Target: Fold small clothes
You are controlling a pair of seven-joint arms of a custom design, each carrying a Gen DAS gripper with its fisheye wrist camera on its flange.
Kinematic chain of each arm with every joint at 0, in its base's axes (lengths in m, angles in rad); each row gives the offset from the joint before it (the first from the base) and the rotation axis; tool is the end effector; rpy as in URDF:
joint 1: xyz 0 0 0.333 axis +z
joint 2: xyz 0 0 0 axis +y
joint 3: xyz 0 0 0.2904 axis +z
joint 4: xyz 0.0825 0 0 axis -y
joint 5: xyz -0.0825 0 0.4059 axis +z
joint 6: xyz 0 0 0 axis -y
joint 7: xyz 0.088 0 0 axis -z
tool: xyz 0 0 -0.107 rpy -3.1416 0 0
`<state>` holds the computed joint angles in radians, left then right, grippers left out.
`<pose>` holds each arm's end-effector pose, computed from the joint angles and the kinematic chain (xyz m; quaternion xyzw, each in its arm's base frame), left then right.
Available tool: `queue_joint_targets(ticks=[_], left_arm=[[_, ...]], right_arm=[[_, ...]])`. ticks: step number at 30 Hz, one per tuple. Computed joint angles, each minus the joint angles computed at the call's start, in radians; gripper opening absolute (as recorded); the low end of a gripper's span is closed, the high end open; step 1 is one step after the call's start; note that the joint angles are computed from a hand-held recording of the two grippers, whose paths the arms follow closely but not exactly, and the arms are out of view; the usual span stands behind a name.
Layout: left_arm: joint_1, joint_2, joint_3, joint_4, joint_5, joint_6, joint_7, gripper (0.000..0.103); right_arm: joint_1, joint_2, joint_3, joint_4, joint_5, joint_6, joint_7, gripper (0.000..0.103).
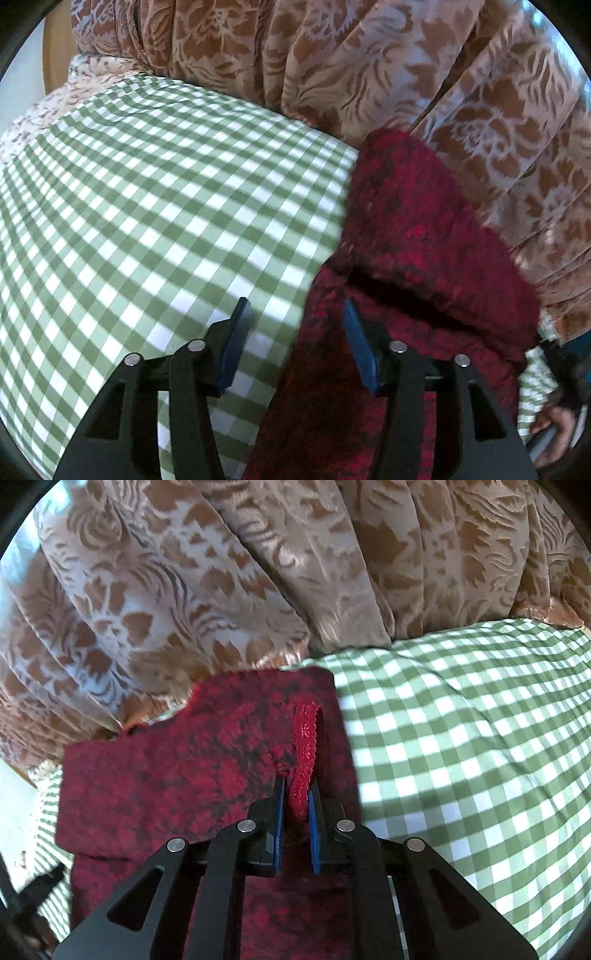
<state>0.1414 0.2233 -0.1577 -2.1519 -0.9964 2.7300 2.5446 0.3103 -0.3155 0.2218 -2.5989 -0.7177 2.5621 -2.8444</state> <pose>0.5934 0.0226 0.2815 -0.6304 0.7081 -0.3128 0.0581 0.3944 0.2391 0.3462 -0.3705 0.8834 -0.1934 0.2121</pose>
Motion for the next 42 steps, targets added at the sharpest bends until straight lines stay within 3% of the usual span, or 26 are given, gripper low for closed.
queue_joint_targets(ticks=[2,7,11,12,13,14,18,21,22,25,28,29,31,37,39,42], left_arm=[[0.014,0.013,0.002,0.032,-0.015,-0.035,0.009,0.059],[0.029,0.079,0.006,0.144,0.034,-0.157,-0.050,0.061],[0.037,0.137,-0.008,0.235,0.056,-0.234,-0.091,0.065],[0.036,0.155,-0.013,0.262,0.063,-0.248,-0.100,0.065],[0.034,0.171,-0.016,0.285,0.076,-0.257,-0.111,0.067],[0.031,0.187,-0.019,0.307,0.090,-0.266,-0.125,0.068],[0.027,0.291,-0.039,0.449,0.145,-0.343,-0.194,0.070],[0.012,0.343,-0.054,0.516,0.190,-0.335,-0.226,0.069],[0.004,0.355,-0.054,0.531,0.211,-0.327,-0.239,0.069],[-0.028,0.368,-0.058,0.528,0.267,-0.234,-0.249,0.045],[-0.111,0.358,-0.024,0.443,0.398,-0.018,-0.291,0.052],[-0.110,0.353,-0.043,0.405,0.401,0.069,-0.272,0.060],[-0.105,0.342,-0.066,0.352,0.418,0.193,-0.264,0.064],[0.007,0.246,-0.166,0.252,0.366,0.221,-0.216,0.065],[0.105,0.175,-0.251,0.173,0.258,0.214,-0.076,0.064],[0.213,0.075,-0.304,0.073,0.089,0.125,0.131,0.068]], right_arm=[[0.016,-0.002,0.006,0.008,0.022,-0.060,-0.027,0.010],[0.027,-0.054,-0.006,-0.023,0.057,-0.048,-0.068,0.012],[0.006,-0.093,0.039,0.013,-0.021,-0.103,-0.050,0.017],[0.004,-0.085,0.038,0.028,-0.038,-0.092,-0.061,0.036],[0.001,-0.071,0.039,0.047,-0.056,-0.082,-0.066,0.063],[-0.007,-0.051,0.046,0.069,-0.086,-0.078,-0.061,0.068],[-0.005,0.045,0.019,0.134,-0.112,-0.037,-0.095,0.068],[-0.008,0.099,-0.003,0.150,-0.131,-0.001,-0.073,0.068],[-0.007,0.117,-0.009,0.156,-0.136,0.004,-0.069,0.068],[0.002,0.165,-0.025,0.169,-0.149,0.003,-0.063,0.068],[0.014,0.223,-0.035,0.177,-0.188,0.005,-0.030,0.068],[0.021,0.235,-0.034,0.181,-0.228,-0.007,0.005,0.068],[0.039,0.247,-0.042,0.194,-0.246,-0.034,0.014,0.068],[0.057,0.231,-0.069,0.189,-0.211,-0.021,-0.030,0.072],[0.057,0.199,-0.074,0.173,-0.170,0.007,-0.069,0.082],[0.057,0.102,-0.047,0.115,-0.153,0.014,-0.032,0.088]])
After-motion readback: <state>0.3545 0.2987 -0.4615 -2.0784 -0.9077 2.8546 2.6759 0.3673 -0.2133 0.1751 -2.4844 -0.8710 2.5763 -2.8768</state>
